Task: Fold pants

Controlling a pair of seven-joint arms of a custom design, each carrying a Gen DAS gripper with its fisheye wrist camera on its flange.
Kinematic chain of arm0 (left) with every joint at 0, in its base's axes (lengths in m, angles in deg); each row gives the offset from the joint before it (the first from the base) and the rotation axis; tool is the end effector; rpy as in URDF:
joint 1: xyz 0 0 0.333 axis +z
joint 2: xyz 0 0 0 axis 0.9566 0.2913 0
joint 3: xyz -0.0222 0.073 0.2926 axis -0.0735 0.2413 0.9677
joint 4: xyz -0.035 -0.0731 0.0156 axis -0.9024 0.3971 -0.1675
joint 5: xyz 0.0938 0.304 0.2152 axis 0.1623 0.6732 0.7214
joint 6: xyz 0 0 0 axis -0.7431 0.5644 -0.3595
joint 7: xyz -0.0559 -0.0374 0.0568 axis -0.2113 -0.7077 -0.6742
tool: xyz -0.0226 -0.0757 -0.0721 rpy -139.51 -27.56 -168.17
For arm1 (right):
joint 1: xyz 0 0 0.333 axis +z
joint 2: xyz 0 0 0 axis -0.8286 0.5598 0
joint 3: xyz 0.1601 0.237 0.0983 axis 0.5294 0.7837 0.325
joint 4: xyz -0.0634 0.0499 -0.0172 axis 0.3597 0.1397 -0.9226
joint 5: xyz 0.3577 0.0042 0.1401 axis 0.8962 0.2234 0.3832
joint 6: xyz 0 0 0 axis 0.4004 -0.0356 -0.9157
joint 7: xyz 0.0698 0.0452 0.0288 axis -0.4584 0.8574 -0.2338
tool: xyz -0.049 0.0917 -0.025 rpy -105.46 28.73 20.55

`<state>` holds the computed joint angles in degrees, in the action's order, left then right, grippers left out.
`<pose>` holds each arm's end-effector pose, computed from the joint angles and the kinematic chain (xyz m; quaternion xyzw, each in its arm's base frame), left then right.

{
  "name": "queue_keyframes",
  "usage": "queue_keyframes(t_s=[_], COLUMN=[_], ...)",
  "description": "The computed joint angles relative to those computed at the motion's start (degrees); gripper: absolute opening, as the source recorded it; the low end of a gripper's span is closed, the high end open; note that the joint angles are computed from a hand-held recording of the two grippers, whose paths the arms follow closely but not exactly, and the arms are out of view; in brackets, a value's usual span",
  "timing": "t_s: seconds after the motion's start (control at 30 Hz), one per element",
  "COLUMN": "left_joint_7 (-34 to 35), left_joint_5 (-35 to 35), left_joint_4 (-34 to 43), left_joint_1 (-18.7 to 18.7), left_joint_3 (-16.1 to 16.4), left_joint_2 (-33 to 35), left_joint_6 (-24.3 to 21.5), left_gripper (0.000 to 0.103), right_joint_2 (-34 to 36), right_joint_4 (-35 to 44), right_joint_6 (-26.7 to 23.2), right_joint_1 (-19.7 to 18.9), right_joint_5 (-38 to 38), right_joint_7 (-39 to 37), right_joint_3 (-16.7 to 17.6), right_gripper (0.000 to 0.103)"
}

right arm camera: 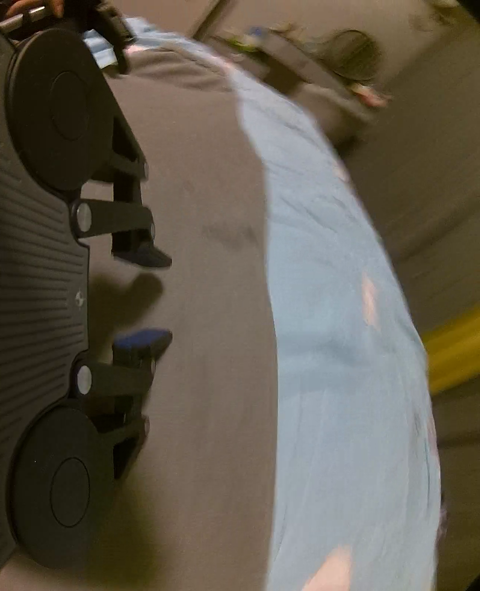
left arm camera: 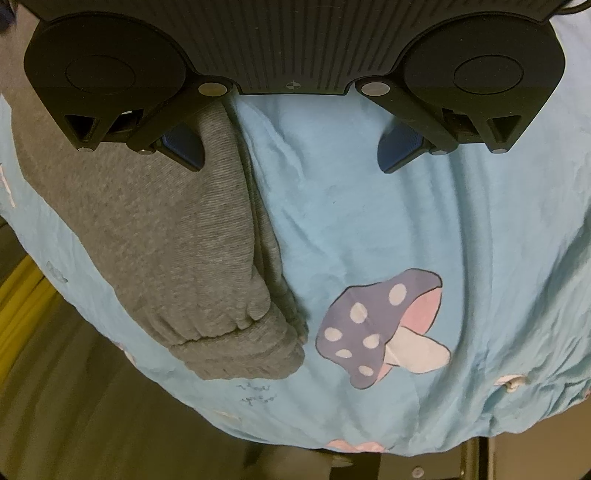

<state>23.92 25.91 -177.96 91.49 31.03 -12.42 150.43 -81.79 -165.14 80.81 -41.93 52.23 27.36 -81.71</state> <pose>0.4365 0.0504 0.4907 -0.8764 0.3650 -0.2248 0.2194 0.5275 0.0674 0.5228 -0.5976 0.6954 -0.0384 0.3973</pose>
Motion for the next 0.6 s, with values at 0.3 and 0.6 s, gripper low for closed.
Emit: queue_keyframes(t_s=[0.3, 0.6], left_joint_7=[-2.4, 20.3], left_joint_5=[11.0, -13.9], left_joint_4=[2.9, 4.4], left_joint_1=[2.2, -24.6], left_joint_3=[-5.4, 6.7], left_joint_2=[-0.9, 2.8], left_joint_6=[-2.7, 4.8], left_gripper=[0.103, 0.103], right_joint_2=[-17.3, -37.4], right_joint_4=[-13.9, -28.2], right_joint_6=[-4.1, -5.2], right_joint_1=[-16.1, -33.2], right_joint_5=[-32.3, -45.5], right_joint_7=[30.4, 48.7], right_joint_3=[-1.5, -8.5], right_gripper=[0.087, 0.086])
